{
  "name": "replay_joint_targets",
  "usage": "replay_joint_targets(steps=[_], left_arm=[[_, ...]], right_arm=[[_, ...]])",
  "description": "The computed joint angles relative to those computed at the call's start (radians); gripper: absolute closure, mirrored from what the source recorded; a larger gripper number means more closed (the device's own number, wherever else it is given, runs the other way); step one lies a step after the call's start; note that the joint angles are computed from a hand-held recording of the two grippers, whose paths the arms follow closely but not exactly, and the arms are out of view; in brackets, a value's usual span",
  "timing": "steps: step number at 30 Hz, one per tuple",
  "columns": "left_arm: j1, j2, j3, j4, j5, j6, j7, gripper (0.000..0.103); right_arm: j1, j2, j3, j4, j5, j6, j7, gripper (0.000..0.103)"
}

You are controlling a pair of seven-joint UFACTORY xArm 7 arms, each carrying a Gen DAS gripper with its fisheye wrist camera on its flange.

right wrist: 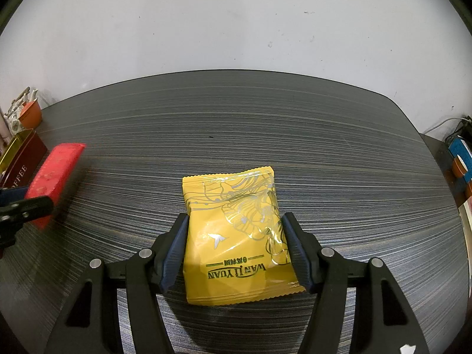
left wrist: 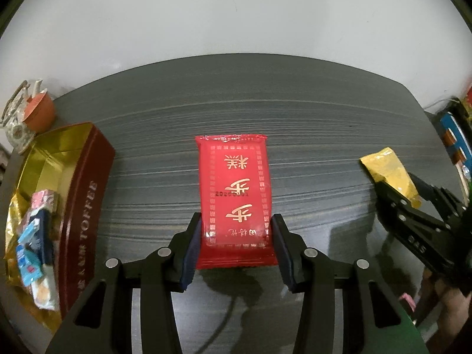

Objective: Organize snacks
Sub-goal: 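Carry the red bag into the tin tray and open the left gripper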

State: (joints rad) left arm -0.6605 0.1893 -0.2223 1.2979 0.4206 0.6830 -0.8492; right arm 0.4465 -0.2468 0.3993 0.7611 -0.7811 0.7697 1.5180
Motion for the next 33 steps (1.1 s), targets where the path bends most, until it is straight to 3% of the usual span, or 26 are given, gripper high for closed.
replay_joint_targets(steps=[6,12,24,33], left_arm=[[0.015,-0.091,-0.013,-0.065,-0.004,-0.007,-0.018,0.057],[0.080,-0.233,-0.033,-0.149,-0.034,0.014,0.027,0.057],[0.262,-0.504,-0.038,-0.322,-0.094,0.085,0.164,0.056],[0.380,-0.577,-0.024,-0.410,-0.106,0.102,0.217,0.056]], right_arm=[[0.001,0.001,-0.001,0.000,-0.001,0.000,0.001,0.043],[0.002,0.001,0.000,0.001,-0.001,0.002,0.003,0.043],[0.002,0.000,0.000,0.000,-0.002,0.002,0.005,0.042],[0.003,0.002,0.000,0.001,-0.003,0.003,0.006,0.042]])
